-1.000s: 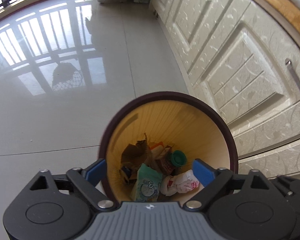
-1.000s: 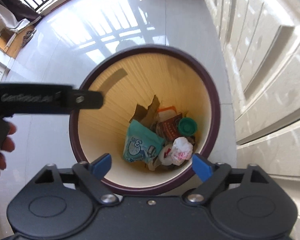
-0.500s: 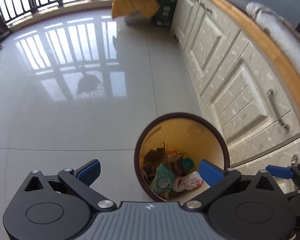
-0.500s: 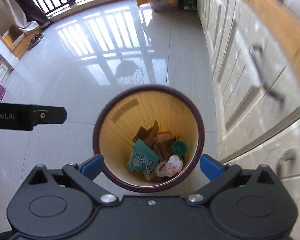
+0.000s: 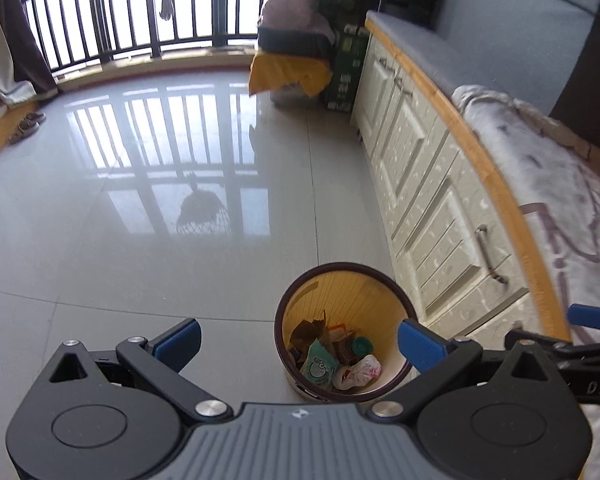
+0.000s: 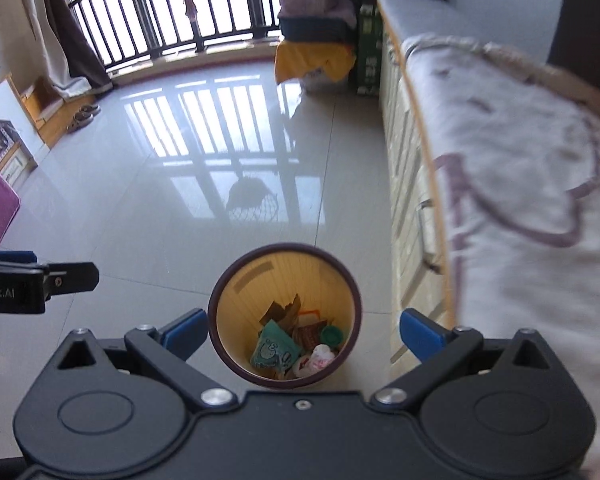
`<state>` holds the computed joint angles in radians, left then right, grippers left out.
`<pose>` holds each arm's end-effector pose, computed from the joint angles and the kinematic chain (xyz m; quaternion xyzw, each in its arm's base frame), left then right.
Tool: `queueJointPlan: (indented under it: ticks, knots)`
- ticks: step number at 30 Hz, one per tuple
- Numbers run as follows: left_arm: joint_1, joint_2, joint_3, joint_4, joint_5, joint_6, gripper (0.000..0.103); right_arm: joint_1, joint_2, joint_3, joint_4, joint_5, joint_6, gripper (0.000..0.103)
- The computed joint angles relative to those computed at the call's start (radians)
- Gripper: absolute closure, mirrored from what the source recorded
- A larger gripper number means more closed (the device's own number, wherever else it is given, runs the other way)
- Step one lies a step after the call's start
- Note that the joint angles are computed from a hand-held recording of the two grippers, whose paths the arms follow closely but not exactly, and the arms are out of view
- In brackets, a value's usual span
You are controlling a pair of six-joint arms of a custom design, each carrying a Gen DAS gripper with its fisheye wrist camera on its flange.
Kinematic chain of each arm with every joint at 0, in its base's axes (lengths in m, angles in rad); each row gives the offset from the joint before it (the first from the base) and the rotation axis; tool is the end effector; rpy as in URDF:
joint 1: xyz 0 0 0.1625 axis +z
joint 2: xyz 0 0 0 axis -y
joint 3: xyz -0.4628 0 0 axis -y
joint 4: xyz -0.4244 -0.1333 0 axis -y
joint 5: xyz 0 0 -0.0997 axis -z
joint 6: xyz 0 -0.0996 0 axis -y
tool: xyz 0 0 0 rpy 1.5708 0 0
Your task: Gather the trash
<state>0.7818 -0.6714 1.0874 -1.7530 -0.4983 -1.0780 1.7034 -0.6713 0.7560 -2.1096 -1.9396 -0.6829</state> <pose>-0.4381 -0.7461 0.2095 -0.0640 0.8534 -0.3482 0.3825 0.2176 -0.8947 0.3747 0.3419 -0.8957 0.1644 0.2321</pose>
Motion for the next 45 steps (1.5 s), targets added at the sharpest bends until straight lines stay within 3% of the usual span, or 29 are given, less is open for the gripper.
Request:
queueJointPlan:
  ticks: [7,15,29,33,38,45]
  knots:
    - [-0.069,-0.011,0.016,0.033,0.036,-0.058,0.0,0.01,-0.101,0.07,-0.04,0.014,-0.014,0.0]
    - [-0.129,-0.012,0.047,-0.02,0.065,-0.027,0.0,0.009,-0.225,0.197,-0.141,0.022,-0.052,0.0]
    - [-0.201,-0.054,0.113,0.112,0.146,-0.204,0.0,-0.002,-0.367,0.355,-0.251,0.061,-0.062,0.0]
    - [-0.215,-0.061,0.131,0.106,0.165,-0.197,0.0,0.0,-0.396,0.391,-0.288,0.07,-0.07,0.0]
    - [-0.225,-0.063,0.129,0.175,0.167,-0.249,0.0,0.005,-0.42,0.426,-0.333,0.053,-0.092,0.0]
    - [-0.225,-0.065,0.143,0.154,0.131,-0.214,0.0,0.005,-0.439,0.462,-0.364,0.034,-0.096,0.0]
